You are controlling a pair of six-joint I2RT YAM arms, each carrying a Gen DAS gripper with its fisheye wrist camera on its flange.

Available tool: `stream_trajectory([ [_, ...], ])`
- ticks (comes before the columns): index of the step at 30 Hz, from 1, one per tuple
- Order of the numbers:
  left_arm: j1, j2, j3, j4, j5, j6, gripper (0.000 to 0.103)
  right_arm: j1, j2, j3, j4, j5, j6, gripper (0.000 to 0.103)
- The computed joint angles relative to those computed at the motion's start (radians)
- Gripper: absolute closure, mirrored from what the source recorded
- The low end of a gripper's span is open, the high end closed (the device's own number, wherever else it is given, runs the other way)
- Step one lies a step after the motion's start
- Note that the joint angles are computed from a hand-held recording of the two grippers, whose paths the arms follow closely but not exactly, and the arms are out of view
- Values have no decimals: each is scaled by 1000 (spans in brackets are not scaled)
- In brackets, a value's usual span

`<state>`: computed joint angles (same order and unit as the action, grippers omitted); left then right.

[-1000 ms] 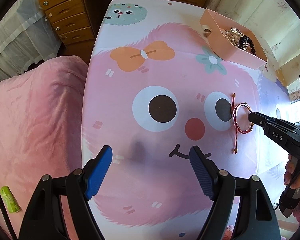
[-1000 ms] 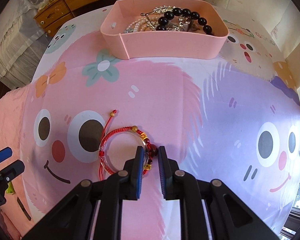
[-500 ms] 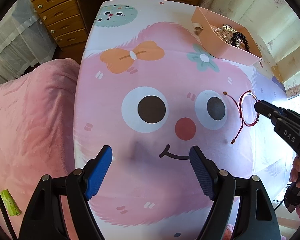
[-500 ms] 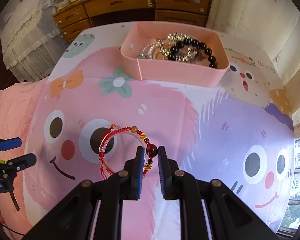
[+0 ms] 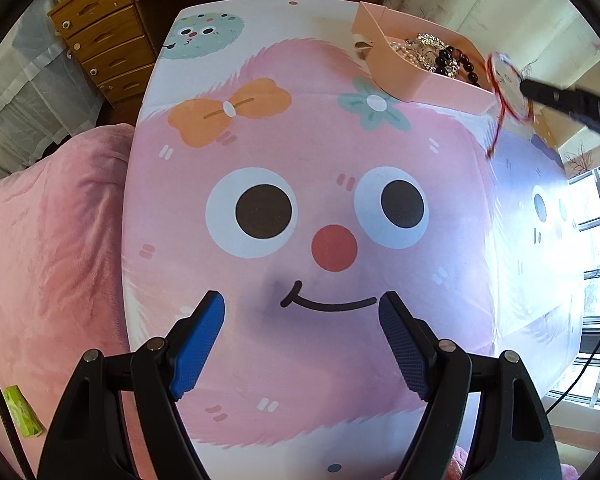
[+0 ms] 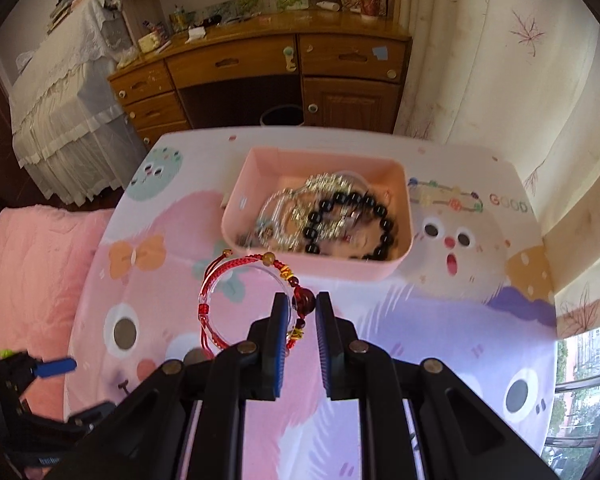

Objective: Organize jewelry

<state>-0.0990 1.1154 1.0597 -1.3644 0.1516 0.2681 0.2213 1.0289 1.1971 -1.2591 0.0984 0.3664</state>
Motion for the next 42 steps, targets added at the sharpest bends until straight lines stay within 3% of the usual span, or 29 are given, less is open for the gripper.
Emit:
stream_trajectory([
  [12,-41,-38,-31,-21,-6,-81,25,-201,102,26,167,-63,-131,90],
  [19,-65,-35,-27,-26,-1,-119,25,-301,162,-37,275,-127,-118,89],
  [28,-78,-15,-5,-22,6,-117,25,-350,207,-76,294,-163,-102,89],
  [35,-50,-5,21,-27,32,-70,25,-366,189,-70,234,-147,-72,64],
  [42,0,-28,26,-57,67,30,22,-349,38,-144,129,-125,-13,56],
])
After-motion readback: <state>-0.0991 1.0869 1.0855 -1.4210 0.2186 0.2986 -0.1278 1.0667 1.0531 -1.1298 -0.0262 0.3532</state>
